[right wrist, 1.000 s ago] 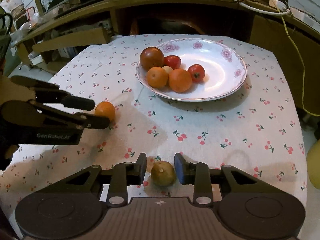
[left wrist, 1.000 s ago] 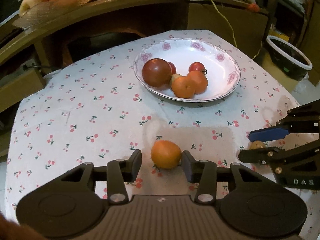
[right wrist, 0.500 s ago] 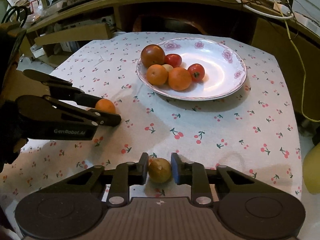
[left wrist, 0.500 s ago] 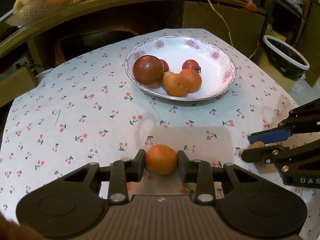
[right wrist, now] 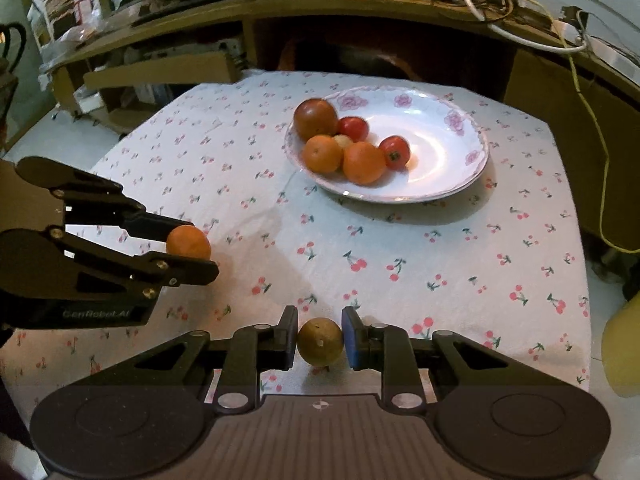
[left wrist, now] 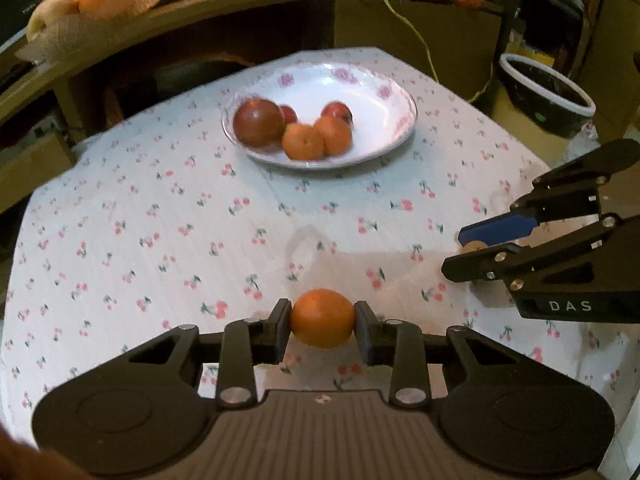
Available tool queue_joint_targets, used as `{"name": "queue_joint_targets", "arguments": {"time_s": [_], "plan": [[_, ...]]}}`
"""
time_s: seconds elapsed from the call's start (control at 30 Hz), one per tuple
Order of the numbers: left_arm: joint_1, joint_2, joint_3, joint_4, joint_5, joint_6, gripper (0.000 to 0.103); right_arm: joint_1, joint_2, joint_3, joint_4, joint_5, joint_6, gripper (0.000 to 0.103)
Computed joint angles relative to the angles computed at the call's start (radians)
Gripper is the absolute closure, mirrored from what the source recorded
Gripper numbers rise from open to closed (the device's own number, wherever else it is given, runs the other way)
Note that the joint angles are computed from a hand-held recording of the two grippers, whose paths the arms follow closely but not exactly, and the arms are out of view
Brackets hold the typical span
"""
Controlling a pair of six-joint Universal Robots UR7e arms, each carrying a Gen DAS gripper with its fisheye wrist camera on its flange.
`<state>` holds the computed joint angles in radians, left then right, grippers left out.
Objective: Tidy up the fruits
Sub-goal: 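Carry the orange with the left tool while the right tool carries the kiwi toward the plate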
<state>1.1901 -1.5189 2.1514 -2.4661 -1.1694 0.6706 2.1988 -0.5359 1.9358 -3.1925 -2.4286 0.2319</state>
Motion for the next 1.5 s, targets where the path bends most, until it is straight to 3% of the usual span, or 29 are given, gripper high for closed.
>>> {"name": "queue_joint_targets", "arguments": {"time_s": [0.27,0.43,1.0,1.07,1.17,1.3,1.5], "plan": [[0.010,0.006,0.004,-0.003,-0.004,0.027,0.061,-0.005,-0.002,0.003,0.043,0.012,-0.002,0.075],[0.025,0.001,-0.004,0.005,-0.011,0.042,0.052,-0.010,-0.017,0.023,0.024,0.022,-0.002,0.062],[0.025,0.016,-0.004,-0.022,-0.014,0.027,0.051,-0.004,-0.032,0.048,0.019,0.043,-0.011,0.062],[0.023,0.018,0.000,-0.029,-0.014,0.022,0.052,-0.003,-0.031,0.049,0.023,0.046,-0.011,0.063],[0.017,0.017,-0.003,-0.008,-0.018,0.005,0.063,0.001,-0.031,0.048,0.036,0.040,-0.014,0.063],[0.002,0.010,0.009,-0.005,0.001,-0.004,0.064,0.001,-0.035,0.045,0.054,0.055,-0.002,0.083],[-0.003,0.005,0.009,0.003,-0.004,-0.010,0.065,0.001,-0.033,0.041,0.047,0.058,0.006,0.084]]}}
